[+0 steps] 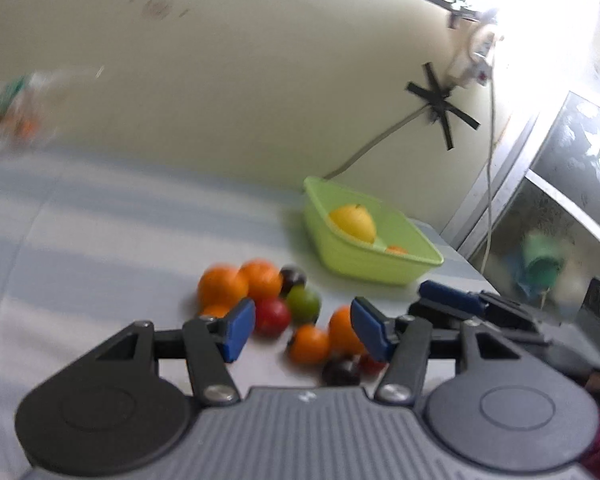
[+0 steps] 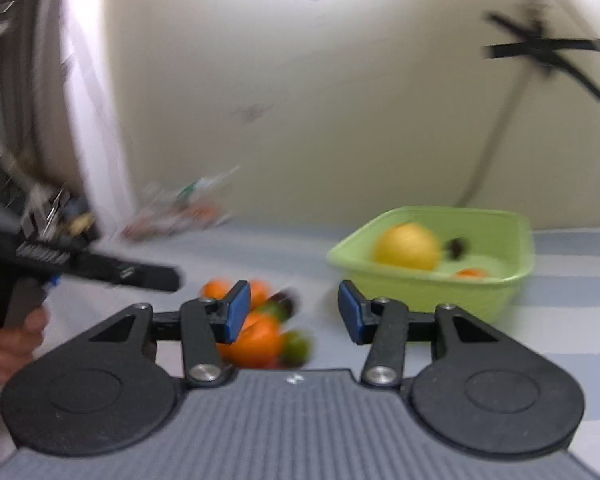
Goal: Organize fruits
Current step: 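Grasp a tangerine with the right tool while the left tool grasps a dark plum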
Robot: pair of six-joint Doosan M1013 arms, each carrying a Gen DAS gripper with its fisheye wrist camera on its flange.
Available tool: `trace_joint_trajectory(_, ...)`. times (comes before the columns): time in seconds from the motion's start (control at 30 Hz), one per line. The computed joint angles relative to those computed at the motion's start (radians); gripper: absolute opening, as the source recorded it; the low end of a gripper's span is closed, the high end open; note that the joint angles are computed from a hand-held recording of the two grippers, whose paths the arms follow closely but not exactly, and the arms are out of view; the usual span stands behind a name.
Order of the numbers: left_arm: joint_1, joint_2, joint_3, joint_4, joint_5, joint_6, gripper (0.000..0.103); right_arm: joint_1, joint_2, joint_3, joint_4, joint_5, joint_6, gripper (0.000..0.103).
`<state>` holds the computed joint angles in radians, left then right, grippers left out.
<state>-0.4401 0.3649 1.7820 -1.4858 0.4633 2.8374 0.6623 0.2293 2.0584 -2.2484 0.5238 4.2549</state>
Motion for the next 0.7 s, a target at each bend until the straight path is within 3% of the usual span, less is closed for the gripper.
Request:
trace_joint_trajectory(0.13,0.018,0.011,0.010,-0.004,0.039,-0.054,0.055,0.027,0.047,-0.072,0.210,-0.060,-0.299,0.056)
trace_joint_trajectory(0.23,0.019,0.003,0.028,-0.019,0.038,-0.021,0.055,0.020,0.071,-0.110,0.347,-0.103,-0.451,0.050)
trace_joint_trajectory(0.27,0.014,0.000,0.033,-0.017,0.028,-0.006,0.055,0.024,0.068,-0.108,0.339,-0.089,-0.431,0.041)
trace_joint_trajectory(0.4,-0.019,-0.019,0.055,-0.020,-0.020,0.107,0.055,0.033,0.038,-0.070,0.244,-0.012,-0.258,0.041)
trace_joint_trajectory(0.5,-0.055,-0.019,0.054,0.020,-0.044,0.158,0.054,0.059,0.019,-0.040,0.274,0.053,-0.247,0.041)
trace_joint_trajectory(0.7,-0.115,-0.003,0.044,0.093,-0.134,0.175,0.053,0.090,-0.005,0.002,0.388,0.051,-0.321,0.041)
